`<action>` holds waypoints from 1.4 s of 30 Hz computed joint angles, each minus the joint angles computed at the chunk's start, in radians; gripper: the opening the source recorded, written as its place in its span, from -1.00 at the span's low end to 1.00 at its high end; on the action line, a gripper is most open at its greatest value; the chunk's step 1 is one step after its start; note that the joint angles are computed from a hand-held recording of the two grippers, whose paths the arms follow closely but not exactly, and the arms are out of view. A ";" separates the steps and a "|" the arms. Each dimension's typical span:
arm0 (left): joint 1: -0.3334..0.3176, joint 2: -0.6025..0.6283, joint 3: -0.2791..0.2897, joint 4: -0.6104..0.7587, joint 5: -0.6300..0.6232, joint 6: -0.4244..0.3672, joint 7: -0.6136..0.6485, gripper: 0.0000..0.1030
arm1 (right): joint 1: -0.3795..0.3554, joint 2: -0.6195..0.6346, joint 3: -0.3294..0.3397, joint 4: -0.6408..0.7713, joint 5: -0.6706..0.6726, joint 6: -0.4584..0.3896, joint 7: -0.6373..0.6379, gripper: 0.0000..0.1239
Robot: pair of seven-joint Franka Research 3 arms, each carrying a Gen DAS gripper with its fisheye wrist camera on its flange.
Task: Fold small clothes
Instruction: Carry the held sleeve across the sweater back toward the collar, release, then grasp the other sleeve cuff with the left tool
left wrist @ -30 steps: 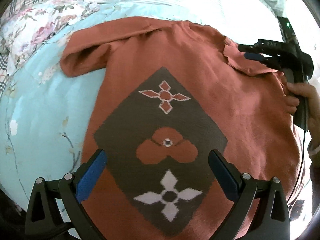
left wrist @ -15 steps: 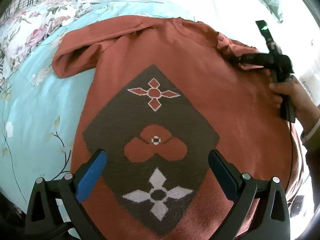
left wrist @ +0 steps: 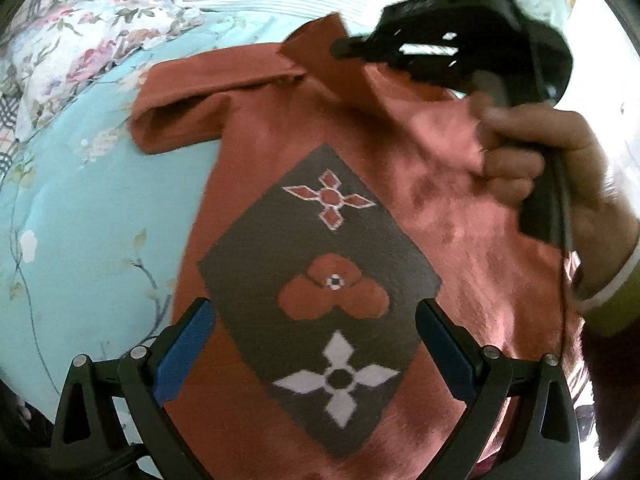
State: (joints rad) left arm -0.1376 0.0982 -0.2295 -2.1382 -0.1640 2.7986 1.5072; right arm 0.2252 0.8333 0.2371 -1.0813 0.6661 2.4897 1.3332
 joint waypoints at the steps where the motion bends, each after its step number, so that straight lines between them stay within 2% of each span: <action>1: 0.004 0.000 0.001 0.002 -0.011 -0.002 0.005 0.95 | -0.007 -0.012 0.000 -0.028 0.006 0.002 0.001 -0.64; 2: 0.008 0.000 0.000 0.003 -0.023 -0.003 0.010 0.95 | -0.017 -0.038 -0.002 -0.079 0.018 0.021 0.001 -0.51; 3: 0.012 0.003 -0.001 0.008 -0.040 -0.006 0.020 0.95 | -0.027 -0.064 0.002 -0.125 0.035 0.048 -0.008 -0.29; 4: 0.016 0.007 -0.003 0.014 -0.059 -0.008 0.034 0.95 | -0.052 -0.102 0.020 -0.191 0.075 0.085 -0.039 -0.22; 7: 0.023 0.034 -0.010 0.047 -0.090 -0.003 0.069 0.95 | -0.121 -0.221 0.056 -0.364 0.201 0.173 -0.143 -0.22; 9: 0.025 0.072 -0.013 0.097 -0.079 -0.008 0.075 0.95 | -0.140 -0.291 0.048 -0.453 0.260 0.218 -0.189 -0.22; 12: 0.039 0.144 -0.026 0.190 -0.074 -0.015 0.089 0.95 | -0.158 -0.396 0.020 -0.579 0.339 0.273 -0.242 -0.22; 16: 0.046 0.294 -0.027 0.397 -0.020 -0.082 0.044 0.95 | -0.145 -0.516 -0.043 -0.723 0.387 0.347 -0.272 -0.22; 18: 0.060 0.372 -0.035 0.509 -0.016 -0.137 0.018 0.95 | -0.110 -0.579 -0.099 -0.813 0.311 0.412 -0.222 -0.17; 19: 0.066 0.411 -0.040 0.565 -0.019 -0.163 0.002 0.94 | -0.084 -0.601 -0.135 -0.851 0.232 0.440 -0.160 -0.07; 21: 0.067 0.479 -0.037 0.659 -0.008 -0.201 -0.033 0.90 | -0.010 -0.655 -0.244 -0.955 -0.043 0.492 0.053 0.02; 24: 0.053 0.530 -0.027 0.727 0.036 -0.194 -0.071 0.73 | 0.046 -0.695 -0.356 -1.036 -0.384 0.468 0.281 0.02; 25: 0.043 0.535 -0.020 0.730 0.062 -0.173 -0.076 0.46 | 0.048 -0.700 -0.375 -1.047 -0.462 0.447 0.323 0.02; 26: 0.032 0.538 -0.009 0.731 0.092 -0.158 -0.084 0.02 | 0.047 -0.698 -0.386 -1.053 -0.530 0.422 0.351 0.02; 28: 0.001 0.550 0.027 0.751 0.158 -0.170 -0.132 -0.53 | 0.028 -0.689 -0.376 -1.051 -0.590 0.392 0.356 0.02; 31: 0.046 0.547 -0.014 0.725 0.137 -0.137 -0.130 -0.76 | 0.007 -0.643 -0.358 -1.010 -0.674 0.374 0.379 0.02; 33: 0.061 0.538 -0.028 0.703 0.133 -0.108 -0.125 -0.82 | -0.026 -0.593 -0.320 -0.950 -0.650 0.357 0.327 0.02; 36: 0.051 0.522 -0.015 0.680 0.162 -0.082 -0.139 -0.85 | -0.007 -0.513 -0.343 -0.849 -0.699 0.360 0.373 0.02; 40: 0.033 0.498 0.005 0.645 0.209 -0.052 -0.171 -0.87 | 0.026 -0.460 -0.409 -0.784 -0.696 0.408 0.550 0.02; 42: 0.029 0.496 0.008 0.645 0.222 -0.057 -0.184 -0.87 | 0.068 -0.465 -0.482 -0.795 -0.732 0.433 0.680 0.02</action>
